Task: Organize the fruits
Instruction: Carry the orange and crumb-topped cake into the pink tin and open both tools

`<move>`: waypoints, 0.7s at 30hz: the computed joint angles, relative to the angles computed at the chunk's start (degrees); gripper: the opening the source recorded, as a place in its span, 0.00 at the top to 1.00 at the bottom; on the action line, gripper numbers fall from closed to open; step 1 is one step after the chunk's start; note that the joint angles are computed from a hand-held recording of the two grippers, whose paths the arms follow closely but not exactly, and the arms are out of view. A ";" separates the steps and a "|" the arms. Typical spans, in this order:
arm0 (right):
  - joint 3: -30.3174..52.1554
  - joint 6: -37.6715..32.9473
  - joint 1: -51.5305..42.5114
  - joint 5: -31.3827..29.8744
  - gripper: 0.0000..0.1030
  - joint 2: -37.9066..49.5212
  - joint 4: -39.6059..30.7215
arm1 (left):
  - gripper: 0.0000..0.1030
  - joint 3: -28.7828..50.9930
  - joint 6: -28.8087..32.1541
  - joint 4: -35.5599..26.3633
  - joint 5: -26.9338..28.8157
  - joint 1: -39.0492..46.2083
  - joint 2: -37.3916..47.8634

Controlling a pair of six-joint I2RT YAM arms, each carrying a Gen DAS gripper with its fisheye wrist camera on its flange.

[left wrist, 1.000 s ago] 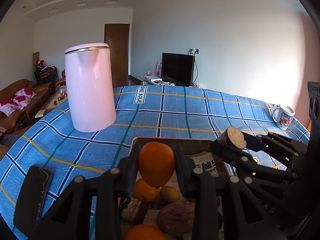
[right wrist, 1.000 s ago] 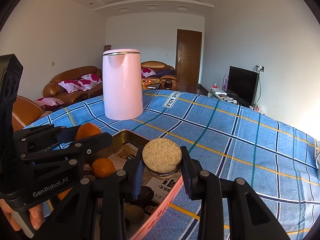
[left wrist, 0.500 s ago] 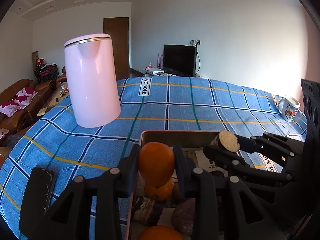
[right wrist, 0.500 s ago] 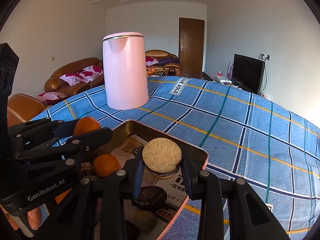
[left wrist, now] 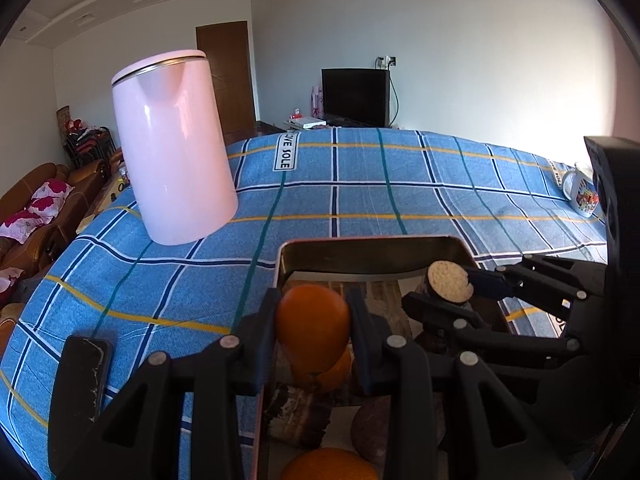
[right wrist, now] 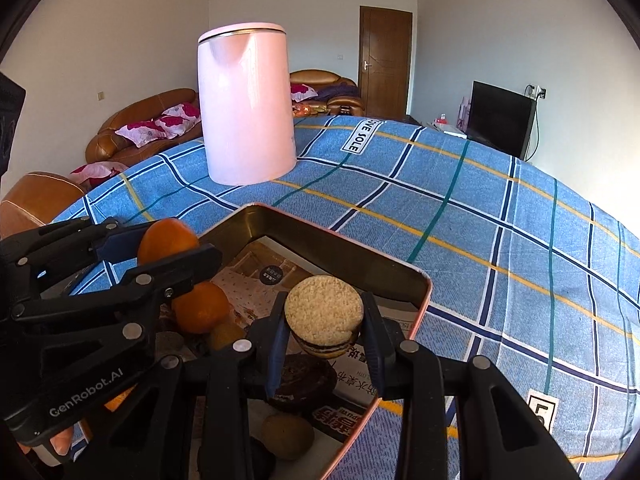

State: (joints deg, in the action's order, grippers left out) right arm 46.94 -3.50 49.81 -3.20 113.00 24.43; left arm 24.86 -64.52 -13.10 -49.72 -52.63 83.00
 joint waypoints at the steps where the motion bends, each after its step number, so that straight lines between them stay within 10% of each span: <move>1: 0.35 -0.02 -0.03 -0.07 0.65 0.17 -0.75 | 0.66 0.00 0.48 0.12 0.51 0.24 -0.05; 15: -0.72 -0.44 0.07 0.08 0.65 -0.79 -0.88 | 0.65 1.45 -0.77 -2.39 0.25 -0.10 1.27; 21: -3.35 -0.98 0.57 2.58 0.63 -2.57 1.34 | 0.48 2.35 -5.72 -6.80 -1.93 -2.19 1.52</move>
State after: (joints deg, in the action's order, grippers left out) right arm 43.60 -4.48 50.38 -0.62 110.42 25.77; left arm 27.21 -70.24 -19.90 -51.65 -54.82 84.52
